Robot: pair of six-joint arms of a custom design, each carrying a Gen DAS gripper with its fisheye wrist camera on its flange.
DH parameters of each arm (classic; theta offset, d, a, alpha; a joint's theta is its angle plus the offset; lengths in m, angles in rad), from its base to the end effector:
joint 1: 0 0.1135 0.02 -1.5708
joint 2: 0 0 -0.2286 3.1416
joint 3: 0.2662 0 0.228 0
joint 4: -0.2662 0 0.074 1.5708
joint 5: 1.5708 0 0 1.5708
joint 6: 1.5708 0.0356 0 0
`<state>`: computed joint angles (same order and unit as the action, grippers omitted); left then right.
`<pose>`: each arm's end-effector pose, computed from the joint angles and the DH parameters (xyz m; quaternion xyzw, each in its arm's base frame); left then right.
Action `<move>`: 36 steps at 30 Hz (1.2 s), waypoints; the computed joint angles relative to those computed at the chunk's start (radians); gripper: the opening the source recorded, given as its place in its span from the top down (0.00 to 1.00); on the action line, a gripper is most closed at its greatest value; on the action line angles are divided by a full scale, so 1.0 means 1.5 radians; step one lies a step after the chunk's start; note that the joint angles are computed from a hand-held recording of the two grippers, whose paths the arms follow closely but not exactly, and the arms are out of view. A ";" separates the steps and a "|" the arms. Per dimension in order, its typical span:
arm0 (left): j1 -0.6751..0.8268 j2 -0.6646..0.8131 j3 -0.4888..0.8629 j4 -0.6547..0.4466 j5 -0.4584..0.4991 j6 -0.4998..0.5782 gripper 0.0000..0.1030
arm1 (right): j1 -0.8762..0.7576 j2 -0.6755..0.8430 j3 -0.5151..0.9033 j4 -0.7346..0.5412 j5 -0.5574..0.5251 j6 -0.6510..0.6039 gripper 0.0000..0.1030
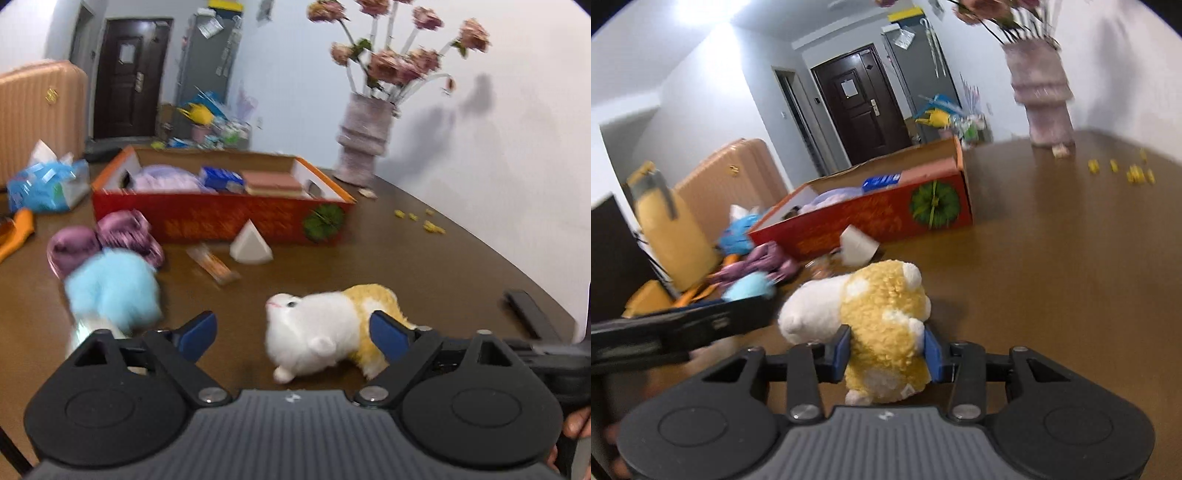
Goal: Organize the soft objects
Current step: 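Carry the plush toy into the red box and open the right gripper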
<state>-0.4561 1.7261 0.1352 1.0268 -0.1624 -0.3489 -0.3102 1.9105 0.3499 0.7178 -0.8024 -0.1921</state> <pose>0.1849 -0.0843 0.0599 0.0077 0.8739 -0.1230 0.4702 0.2212 -0.0440 0.0360 -0.0880 0.8670 0.2720 0.4082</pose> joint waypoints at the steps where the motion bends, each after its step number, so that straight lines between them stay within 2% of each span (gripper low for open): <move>1: -0.008 0.008 -0.011 0.019 0.004 -0.006 0.18 | -0.022 -0.004 -0.025 0.006 -0.024 -0.008 0.61; 3: -0.018 0.041 -0.027 0.060 0.020 -0.025 0.26 | -0.076 -0.042 -0.046 -0.087 -0.073 -0.075 0.61; 4: -0.016 0.056 -0.030 0.067 0.037 -0.037 0.39 | -0.098 -0.062 -0.051 -0.140 -0.088 -0.111 0.61; 5: -0.003 0.066 -0.032 0.069 0.081 -0.044 0.44 | -0.111 -0.066 -0.056 -0.157 -0.097 -0.132 0.61; 7: 0.000 0.085 -0.040 0.088 0.100 -0.068 0.45 | -0.122 -0.091 -0.073 -0.175 -0.093 -0.157 0.61; 9: -0.016 0.101 -0.054 0.120 0.077 -0.071 0.47 | -0.122 -0.106 -0.087 -0.169 -0.085 -0.162 0.61; 13: -0.031 0.080 -0.074 0.120 0.052 -0.076 0.50 | -0.112 -0.121 -0.111 -0.142 -0.077 -0.164 0.61; 15: -0.031 0.061 -0.081 0.112 0.049 -0.072 0.51 | -0.114 -0.131 -0.111 -0.159 -0.080 -0.172 0.61; 17: -0.032 0.004 -0.081 0.061 0.042 -0.064 0.52 | -0.116 -0.152 -0.106 -0.193 -0.080 -0.172 0.61; 20: 0.016 -0.168 -0.034 -0.133 0.077 -0.018 0.51 | -0.093 -0.206 -0.118 -0.166 -0.077 -0.124 0.61; 21: 0.054 -0.209 0.010 -0.207 0.110 0.008 0.51 | -0.077 -0.256 -0.096 -0.218 -0.071 -0.117 0.61; 22: 0.089 -0.216 0.065 -0.262 0.142 0.029 0.51 | -0.054 -0.275 -0.085 -0.196 -0.062 -0.082 0.62; 23: 0.115 -0.202 0.140 -0.343 0.167 0.045 0.51 | -0.027 -0.284 -0.060 -0.186 -0.047 -0.050 0.62; 25: 0.183 -0.100 0.308 -0.411 0.237 0.080 0.51 | 0.034 -0.248 0.058 -0.209 0.002 0.009 0.62; 26: 0.203 -0.054 0.392 -0.468 0.255 0.083 0.51 | 0.061 -0.211 0.142 -0.254 0.026 0.021 0.62; 27: 0.222 0.018 0.475 -0.473 0.271 0.086 0.51 | 0.083 -0.164 0.225 -0.294 0.044 0.026 0.62; 30: 0.248 0.202 0.727 -0.574 0.277 0.105 0.51 | 0.158 0.019 0.477 -0.334 0.136 0.103 0.62; 33: 0.262 0.385 0.978 -0.681 0.282 0.096 0.51 | 0.190 0.187 0.728 -0.444 0.188 0.144 0.62; 34: 0.263 0.434 1.054 -0.724 0.281 0.096 0.52 | 0.199 0.243 0.812 -0.484 0.202 0.154 0.62; 36: 0.263 0.504 1.151 -0.771 0.271 0.104 0.52 | 0.210 0.346 0.979 -0.584 0.223 0.152 0.62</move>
